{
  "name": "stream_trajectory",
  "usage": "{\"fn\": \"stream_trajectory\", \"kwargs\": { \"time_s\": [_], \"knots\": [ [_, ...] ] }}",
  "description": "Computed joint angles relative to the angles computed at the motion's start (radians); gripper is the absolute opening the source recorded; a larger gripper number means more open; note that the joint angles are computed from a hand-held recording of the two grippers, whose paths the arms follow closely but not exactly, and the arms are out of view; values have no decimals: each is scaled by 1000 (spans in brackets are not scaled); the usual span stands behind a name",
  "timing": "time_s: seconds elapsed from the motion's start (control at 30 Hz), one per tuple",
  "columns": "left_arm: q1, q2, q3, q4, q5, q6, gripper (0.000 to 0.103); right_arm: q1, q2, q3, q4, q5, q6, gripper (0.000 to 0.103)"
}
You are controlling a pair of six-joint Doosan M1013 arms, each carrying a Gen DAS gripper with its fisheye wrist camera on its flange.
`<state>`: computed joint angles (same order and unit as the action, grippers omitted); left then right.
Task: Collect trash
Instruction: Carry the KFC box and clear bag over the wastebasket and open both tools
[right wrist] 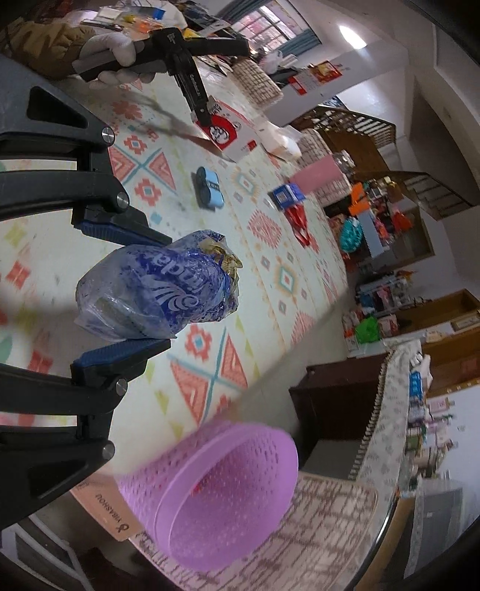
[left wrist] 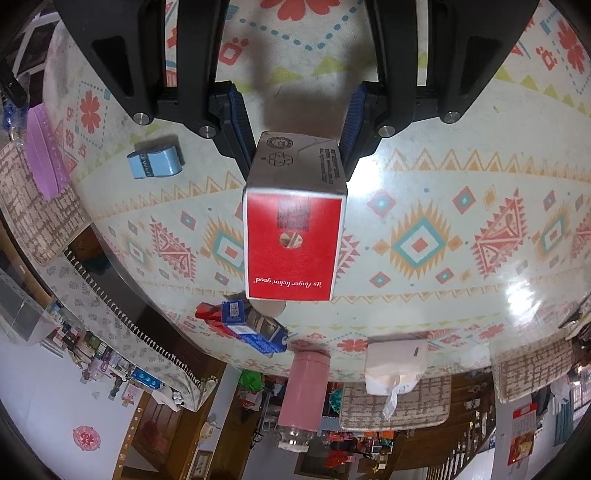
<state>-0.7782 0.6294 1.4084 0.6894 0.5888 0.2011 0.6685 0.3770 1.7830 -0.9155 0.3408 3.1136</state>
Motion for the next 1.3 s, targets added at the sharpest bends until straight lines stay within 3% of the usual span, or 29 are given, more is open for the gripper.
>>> {"fn": "stream_trajectory", "kwargs": {
  "time_s": [0.2,0.37,0.57,0.73,0.93,1.07,1.1,1.2,1.3],
  "knots": [
    [-28,-25,7,52,-3,-27,42,-13,-34,53,-107,2,138,52],
    [-53,-32,1,31,-24,32,42,-22,-44,78,-155,-16,203,52],
    [-82,-12,-28,6,0,114,43,-28,-40,83,-164,-47,209,52],
    [-76,2,-37,-62,-9,153,44,-32,-34,86,-144,-73,184,52],
    [-71,17,-60,-93,16,185,58,-38,-30,92,-135,-103,176,52],
    [-77,41,-98,-106,79,217,58,-42,-33,102,-173,-115,221,53],
    [-77,44,-102,-117,88,227,54,-43,-35,106,-186,-115,236,53],
    [-81,42,-105,-115,102,211,44,-49,-49,123,-255,-107,310,52],
    [-85,25,-91,-99,81,188,44,-57,-74,149,-320,-87,385,52]
  ]
}}
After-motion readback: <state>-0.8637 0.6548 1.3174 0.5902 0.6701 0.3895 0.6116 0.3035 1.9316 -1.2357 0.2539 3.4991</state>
